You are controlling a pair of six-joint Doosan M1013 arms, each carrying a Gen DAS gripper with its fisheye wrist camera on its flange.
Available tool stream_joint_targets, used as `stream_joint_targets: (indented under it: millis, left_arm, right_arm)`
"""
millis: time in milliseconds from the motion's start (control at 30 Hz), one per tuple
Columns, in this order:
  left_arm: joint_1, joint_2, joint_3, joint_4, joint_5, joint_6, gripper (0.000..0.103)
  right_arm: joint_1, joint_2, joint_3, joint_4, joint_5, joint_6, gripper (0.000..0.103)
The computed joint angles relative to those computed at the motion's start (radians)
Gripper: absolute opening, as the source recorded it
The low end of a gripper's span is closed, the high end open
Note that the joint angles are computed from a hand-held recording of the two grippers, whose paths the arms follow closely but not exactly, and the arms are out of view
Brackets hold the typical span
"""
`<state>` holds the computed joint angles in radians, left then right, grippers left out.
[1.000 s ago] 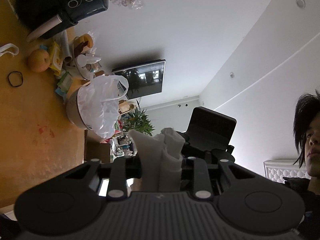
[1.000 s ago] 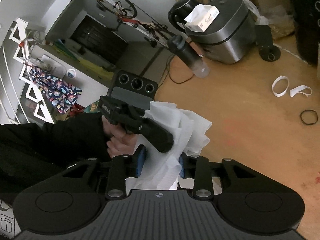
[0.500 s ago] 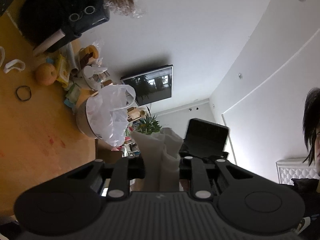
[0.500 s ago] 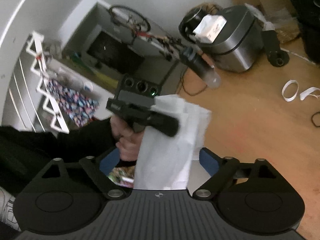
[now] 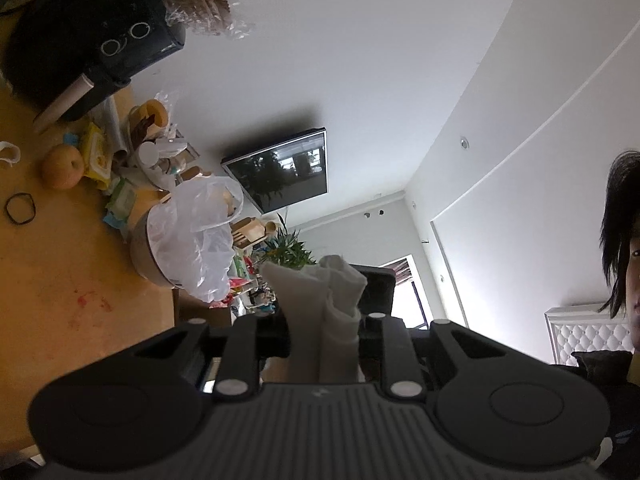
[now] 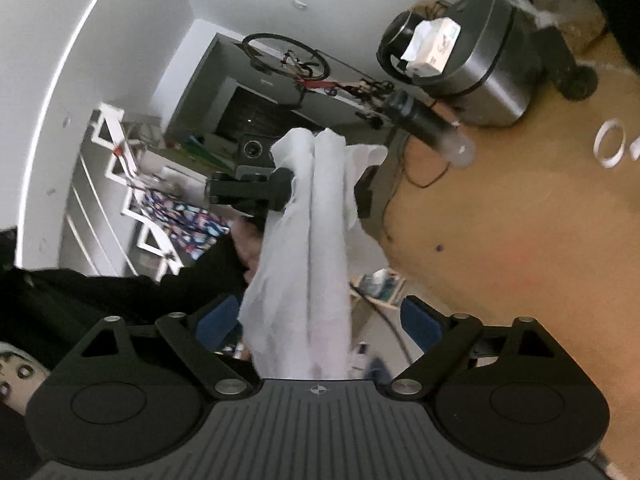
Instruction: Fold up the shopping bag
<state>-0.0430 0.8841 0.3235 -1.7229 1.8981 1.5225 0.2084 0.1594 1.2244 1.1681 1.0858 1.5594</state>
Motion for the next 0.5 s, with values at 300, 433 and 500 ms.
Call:
stream_joint_targets:
  millis: [300, 433, 500]
  left_arm:
    - [-0.009, 0.063, -0.119, -0.018, 0.046, -0.101, 0.024]
    - [-0.011, 0.085, -0.157, -0.02, 0.058, -0.142, 0.028]
    - [-0.012, 0.104, -0.197, -0.02, 0.066, -0.169, 0.033]
  right_arm:
    - [-0.016, 0.012, 0.044, 0.15, 0.02, 0.007, 0.025]
    - [-0.012, 0.009, 0.059, 0.164, 0.01, -0.009, 0.022]
    - [-0.012, 0.006, 0.068, 0.172, 0.007, -0.016, 0.021]
